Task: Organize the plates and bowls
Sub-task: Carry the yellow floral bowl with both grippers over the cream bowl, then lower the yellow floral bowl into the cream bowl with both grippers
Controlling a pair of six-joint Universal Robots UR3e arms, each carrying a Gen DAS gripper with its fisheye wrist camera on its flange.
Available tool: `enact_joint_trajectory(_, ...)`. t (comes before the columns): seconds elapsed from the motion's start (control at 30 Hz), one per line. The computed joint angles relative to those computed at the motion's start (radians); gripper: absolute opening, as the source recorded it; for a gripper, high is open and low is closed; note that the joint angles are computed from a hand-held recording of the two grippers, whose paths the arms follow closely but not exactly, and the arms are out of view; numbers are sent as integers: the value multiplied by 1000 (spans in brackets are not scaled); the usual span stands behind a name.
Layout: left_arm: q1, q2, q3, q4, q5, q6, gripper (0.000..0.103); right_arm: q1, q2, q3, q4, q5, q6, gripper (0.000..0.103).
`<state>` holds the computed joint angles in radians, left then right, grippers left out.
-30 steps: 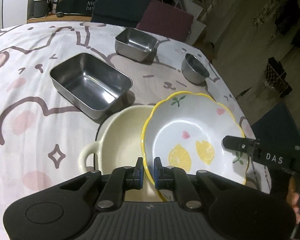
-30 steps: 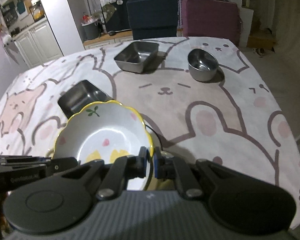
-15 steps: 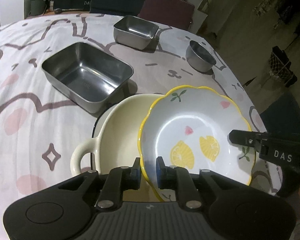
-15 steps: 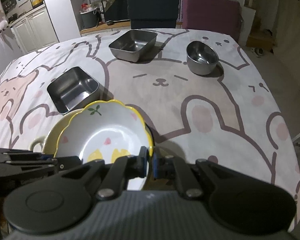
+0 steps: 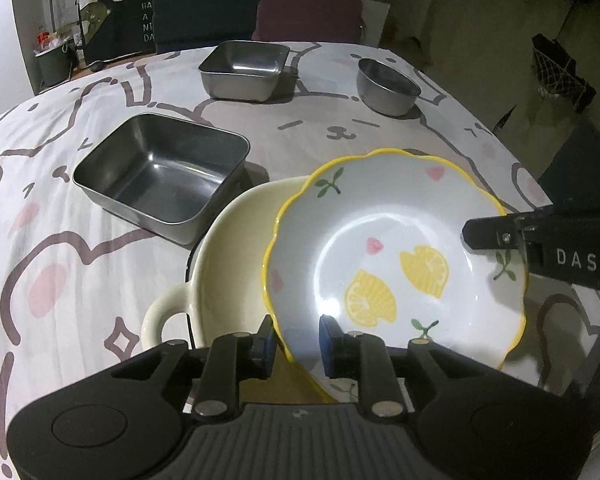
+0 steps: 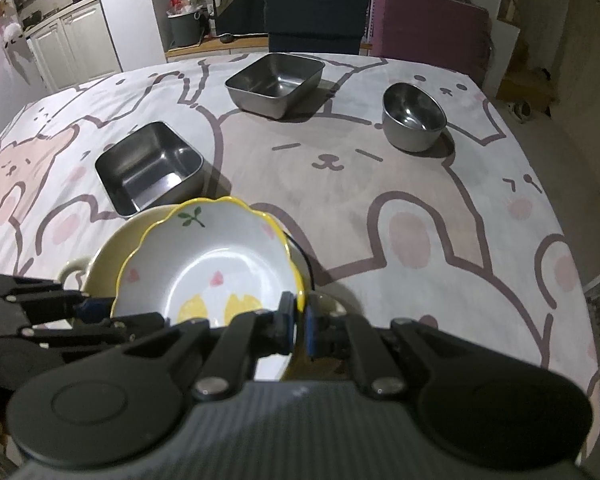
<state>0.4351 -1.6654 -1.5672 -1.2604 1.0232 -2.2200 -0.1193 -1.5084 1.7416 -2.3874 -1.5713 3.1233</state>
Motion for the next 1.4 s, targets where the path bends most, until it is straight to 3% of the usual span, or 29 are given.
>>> enact_joint_trajectory(0.37,-6,11,-4,13,19,51,25,10,6,-1,-3,-13,-21,7)
enact_joint_trajectory(0.77,49,-8,85,-107,-31,66,26,15,36,-31,20,-7,-27,8)
enact_joint_trajectory(1.4,134,-32,233,-317,-131,126,27,-8,97,-83,67,85,30,8)
